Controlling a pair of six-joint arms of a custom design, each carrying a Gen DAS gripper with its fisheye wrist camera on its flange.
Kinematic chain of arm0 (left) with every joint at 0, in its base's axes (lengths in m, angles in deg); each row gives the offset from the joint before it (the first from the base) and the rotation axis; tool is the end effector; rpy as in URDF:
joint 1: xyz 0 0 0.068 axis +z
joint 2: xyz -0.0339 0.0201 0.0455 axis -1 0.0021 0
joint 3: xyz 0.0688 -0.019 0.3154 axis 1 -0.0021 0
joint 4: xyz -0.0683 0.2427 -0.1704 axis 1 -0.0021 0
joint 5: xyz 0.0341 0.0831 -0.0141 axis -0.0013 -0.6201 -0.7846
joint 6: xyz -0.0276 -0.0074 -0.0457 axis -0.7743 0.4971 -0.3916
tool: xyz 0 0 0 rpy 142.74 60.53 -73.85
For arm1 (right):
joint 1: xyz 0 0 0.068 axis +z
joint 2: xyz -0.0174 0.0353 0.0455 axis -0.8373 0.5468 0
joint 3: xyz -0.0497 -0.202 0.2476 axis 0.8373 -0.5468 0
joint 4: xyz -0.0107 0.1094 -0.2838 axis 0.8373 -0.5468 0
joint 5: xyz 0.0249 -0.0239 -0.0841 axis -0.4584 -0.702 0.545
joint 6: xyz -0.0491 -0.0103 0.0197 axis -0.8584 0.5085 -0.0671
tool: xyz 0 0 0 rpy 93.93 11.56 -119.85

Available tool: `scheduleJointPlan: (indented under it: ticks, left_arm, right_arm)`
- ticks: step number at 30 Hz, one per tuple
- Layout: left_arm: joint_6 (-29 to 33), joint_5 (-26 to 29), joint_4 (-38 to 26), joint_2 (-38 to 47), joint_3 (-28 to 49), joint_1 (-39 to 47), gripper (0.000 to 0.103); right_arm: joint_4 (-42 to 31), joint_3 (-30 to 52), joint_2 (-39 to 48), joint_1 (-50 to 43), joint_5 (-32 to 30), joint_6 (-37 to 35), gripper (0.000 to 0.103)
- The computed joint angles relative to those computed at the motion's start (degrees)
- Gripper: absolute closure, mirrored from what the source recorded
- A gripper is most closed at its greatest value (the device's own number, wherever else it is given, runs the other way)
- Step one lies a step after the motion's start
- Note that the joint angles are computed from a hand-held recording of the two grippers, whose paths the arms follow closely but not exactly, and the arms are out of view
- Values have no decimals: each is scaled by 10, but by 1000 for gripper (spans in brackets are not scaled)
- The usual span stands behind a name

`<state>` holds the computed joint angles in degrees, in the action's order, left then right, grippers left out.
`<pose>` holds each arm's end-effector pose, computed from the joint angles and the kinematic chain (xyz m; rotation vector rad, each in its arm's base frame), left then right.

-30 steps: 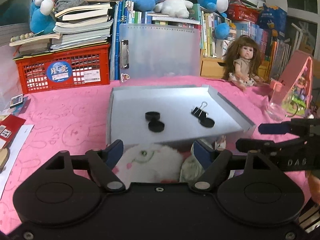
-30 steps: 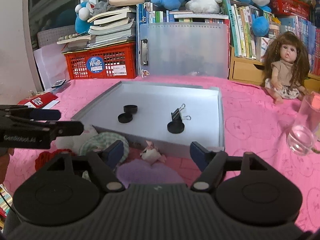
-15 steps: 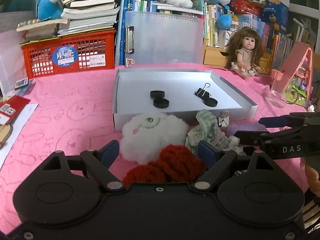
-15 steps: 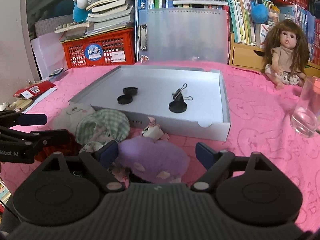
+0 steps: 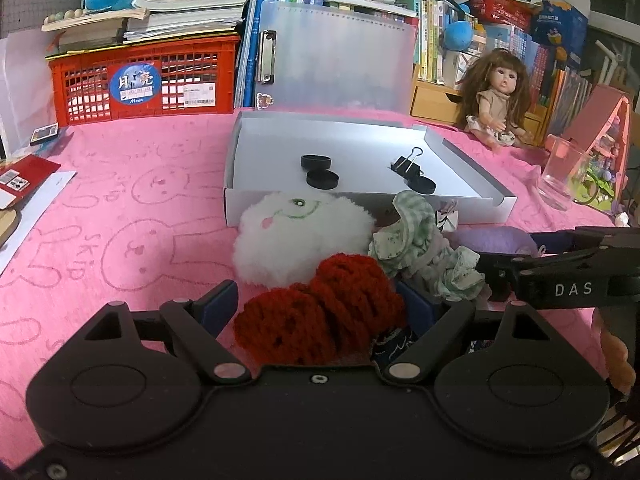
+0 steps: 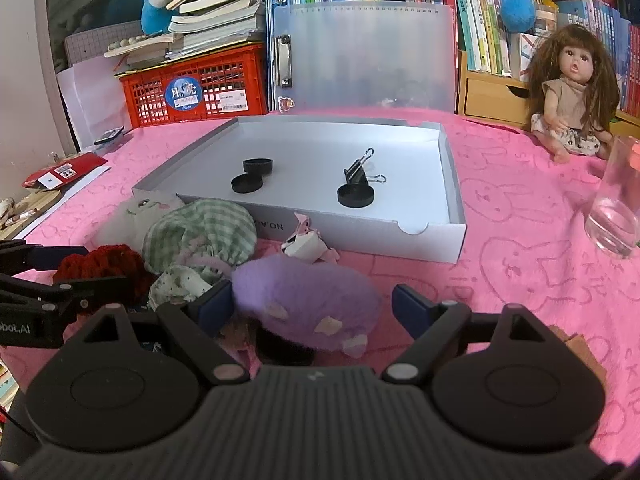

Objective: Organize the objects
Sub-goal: 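Move both open tools back toward the plush toy pile, then grasp the red crocheted plush with the left tool while the right tool grasps the lavender plush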

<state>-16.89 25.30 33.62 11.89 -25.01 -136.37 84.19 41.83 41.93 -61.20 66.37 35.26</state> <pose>0.1747 -0.1618 0.0737 0.1039 2.2192 -0.2168 0.2087 -0.0043 0.0773 -0.2750 2.2004 0.2413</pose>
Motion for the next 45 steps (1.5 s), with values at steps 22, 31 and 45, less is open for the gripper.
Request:
scheduleJointPlan:
  ticks: [22, 31, 45]
  left_arm:
    - [-37, 13, 33, 30, -3, 7, 28]
    - [-42, 9, 16, 18, -3, 4, 41]
    - [-51, -33, -33, -10, 8, -19, 53]
  right_arm:
    - [46, 1, 45, -4, -13, 47, 12]
    - [83, -11, 56, -1, -10, 73, 17]
    - [85, -27, 21, -7, -14, 69, 25]
